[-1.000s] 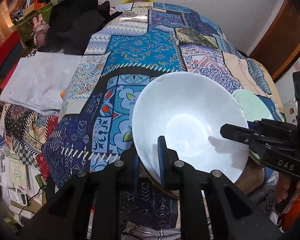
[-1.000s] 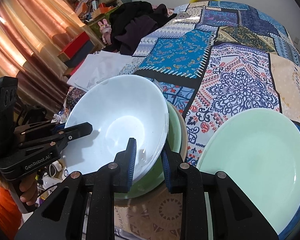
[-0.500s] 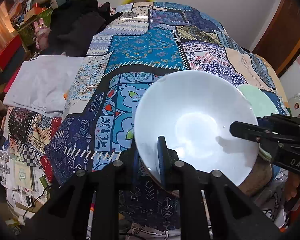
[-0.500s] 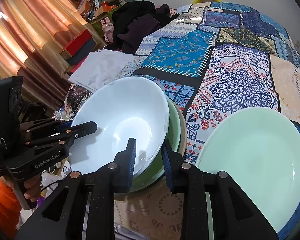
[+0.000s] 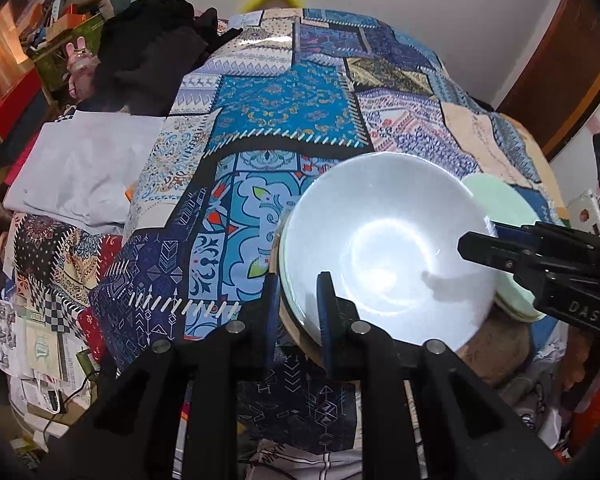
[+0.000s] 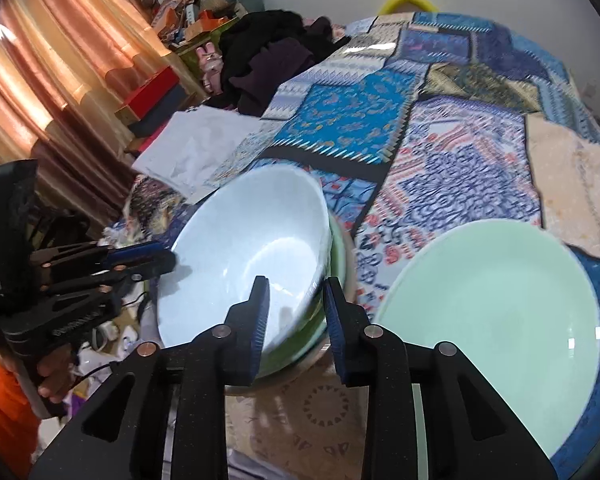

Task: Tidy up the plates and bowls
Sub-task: 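Lower the white bowl into the nested bowls on the stack with both tools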

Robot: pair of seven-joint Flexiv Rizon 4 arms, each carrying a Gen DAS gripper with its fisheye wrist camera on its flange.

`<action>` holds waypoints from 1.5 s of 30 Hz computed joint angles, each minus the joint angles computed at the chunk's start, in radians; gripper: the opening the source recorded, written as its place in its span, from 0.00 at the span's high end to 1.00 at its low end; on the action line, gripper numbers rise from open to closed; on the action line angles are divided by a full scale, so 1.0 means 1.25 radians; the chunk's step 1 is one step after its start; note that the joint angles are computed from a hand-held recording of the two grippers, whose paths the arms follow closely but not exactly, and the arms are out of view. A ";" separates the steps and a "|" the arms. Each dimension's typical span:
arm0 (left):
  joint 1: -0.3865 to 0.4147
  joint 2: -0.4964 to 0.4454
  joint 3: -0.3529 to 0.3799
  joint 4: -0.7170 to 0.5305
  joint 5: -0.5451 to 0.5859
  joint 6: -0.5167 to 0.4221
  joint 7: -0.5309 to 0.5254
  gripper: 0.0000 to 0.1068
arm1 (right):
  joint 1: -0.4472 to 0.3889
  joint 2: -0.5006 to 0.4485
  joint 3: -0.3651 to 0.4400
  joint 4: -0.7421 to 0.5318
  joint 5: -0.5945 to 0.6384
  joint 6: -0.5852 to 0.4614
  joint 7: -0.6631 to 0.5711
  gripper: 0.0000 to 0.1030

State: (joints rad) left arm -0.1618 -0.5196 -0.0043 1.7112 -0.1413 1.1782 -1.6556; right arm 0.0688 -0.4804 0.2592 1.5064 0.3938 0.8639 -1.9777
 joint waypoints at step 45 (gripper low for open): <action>0.000 -0.068 -0.026 -0.023 -0.109 -0.032 0.028 0.65 | 0.020 -0.064 -0.006 -0.030 -0.067 -0.028 0.061 0.68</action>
